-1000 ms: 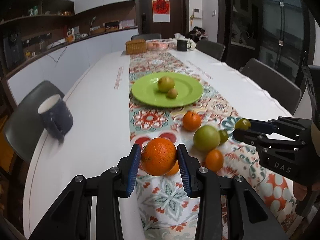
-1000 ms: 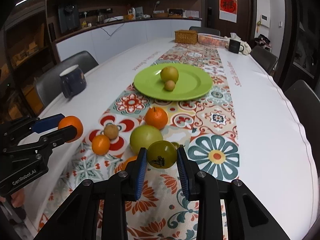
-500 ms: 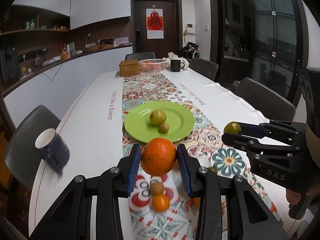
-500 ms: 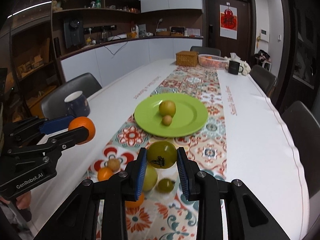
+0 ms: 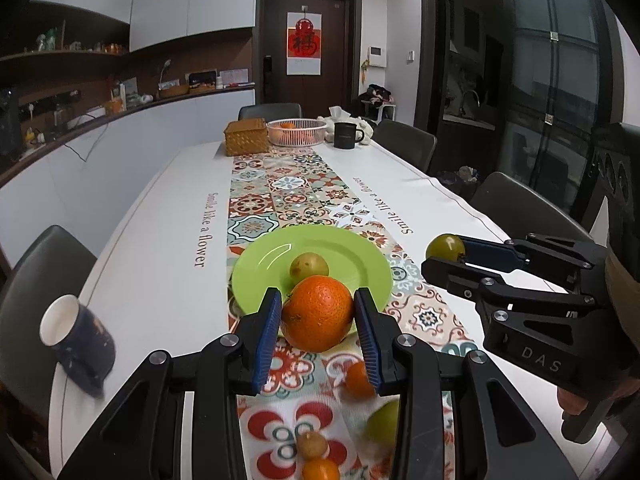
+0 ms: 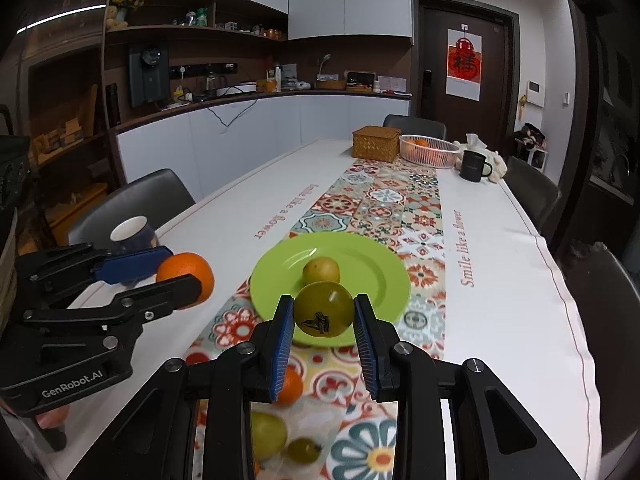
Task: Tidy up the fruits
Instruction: 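Carry orange and green tomato onto the green plate and open both tools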
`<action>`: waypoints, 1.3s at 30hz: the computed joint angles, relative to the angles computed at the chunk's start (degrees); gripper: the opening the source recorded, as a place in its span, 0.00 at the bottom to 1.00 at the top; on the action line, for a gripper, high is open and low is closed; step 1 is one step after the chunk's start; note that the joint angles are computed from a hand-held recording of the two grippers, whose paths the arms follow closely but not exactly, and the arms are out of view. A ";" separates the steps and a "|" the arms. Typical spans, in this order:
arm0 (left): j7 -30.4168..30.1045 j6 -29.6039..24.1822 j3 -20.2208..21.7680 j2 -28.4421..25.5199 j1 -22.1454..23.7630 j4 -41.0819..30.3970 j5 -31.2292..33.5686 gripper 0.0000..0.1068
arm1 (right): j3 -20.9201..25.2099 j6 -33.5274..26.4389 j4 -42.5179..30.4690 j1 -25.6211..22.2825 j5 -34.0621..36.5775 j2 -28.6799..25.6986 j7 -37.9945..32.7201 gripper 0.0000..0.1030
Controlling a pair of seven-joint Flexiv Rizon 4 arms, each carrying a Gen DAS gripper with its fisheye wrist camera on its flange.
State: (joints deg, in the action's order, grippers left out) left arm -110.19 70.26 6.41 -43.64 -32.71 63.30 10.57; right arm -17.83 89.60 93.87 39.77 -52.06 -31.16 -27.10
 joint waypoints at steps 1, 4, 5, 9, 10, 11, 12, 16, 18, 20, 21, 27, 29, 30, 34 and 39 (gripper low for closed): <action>0.46 -0.46 -0.47 -0.56 0.40 -0.80 -0.41 0.35 | 1.40 -0.47 -1.03 -1.03 0.91 -0.66 -1.14 0.30; 2.29 -2.27 -2.08 -2.73 1.77 -3.86 -2.22 0.35 | 5.74 -2.49 -4.29 -4.02 4.28 -2.67 -5.48 0.30; 2.72 -2.94 -2.40 -3.48 2.05 -4.93 -2.78 0.35 | 7.51 -3.26 -5.67 -5.20 5.82 -3.59 -7.35 0.30; 5.24 -5.86 -4.27 -6.40 3.47 -8.75 -5.45 0.35 | 13.96 -7.17 -10.62 -8.95 12.46 -6.90 -15.18 0.30; 5.68 -6.51 -4.46 -7.04 3.66 -9.60 -5.94 0.35 | 14.80 -8.09 -11.61 -9.35 13.84 -7.57 -16.56 0.30; 6.23 -7.44 -4.70 -7.88 3.88 -10.79 -6.49 0.35 | 15.53 -8.76 -12.51 -9.72 15.17 -8.23 -17.87 0.30; 6.72 -8.05 -4.90 -8.51 4.12 -11.61 -6.94 0.35 | 16.30 -9.57 -13.41 -10.11 16.47 -8.84 -19.23 0.30; 8.35 -10.40 -5.62 -10.75 4.75 -14.37 -8.56 0.35 | 17.28 -12.22 -15.99 -10.44 20.53 -10.77 -22.83 0.30; 9.24 -11.71 -5.79 -11.77 4.83 -15.73 -9.02 0.35 | 18.48 -13.46 -17.17 -11.03 22.70 -11.63 -24.71 0.30; 9.78 -12.76 -5.79 -12.55 4.85 -16.72 -9.31 0.35 | 19.39 -14.74 -18.19 -11.43 24.55 -12.48 -26.46 0.30; 10.05 -13.31 -5.90 -12.95 4.93 -17.28 -9.54 0.35 | 19.49 -15.19 -18.50 -11.43 25.20 -12.77 -27.13 0.30; 12.13 -18.00 -6.67 -16.55 5.55 -23.00 -11.25 0.35 | 20.05 -17.62 -21.29 -11.34 27.87 -14.81 -30.56 0.30; 12.45 -19.82 -6.47 -17.72 5.50 -25.20 -11.43 0.35 | 20.51 -18.57 -22.61 -11.52 28.85 -15.58 -31.65 0.30; 12.41 -20.58 -6.22 -18.25 5.41 -26.21 -11.34 0.35 | 20.47 -18.85 -23.09 -11.49 29.24 -15.89 -31.90 0.30; 11.90 -22.53 -6.16 -19.26 5.52 -28.21 -11.47 0.36 | 20.07 -19.02 -23.68 -11.46 30.79 -16.32 -31.63 0.33; 9.86 -19.70 -5.12 -16.76 5.03 -23.94 -9.81 0.48 | 14.72 -15.45 -20.19 -8.84 28.52 -14.68 -27.00 0.50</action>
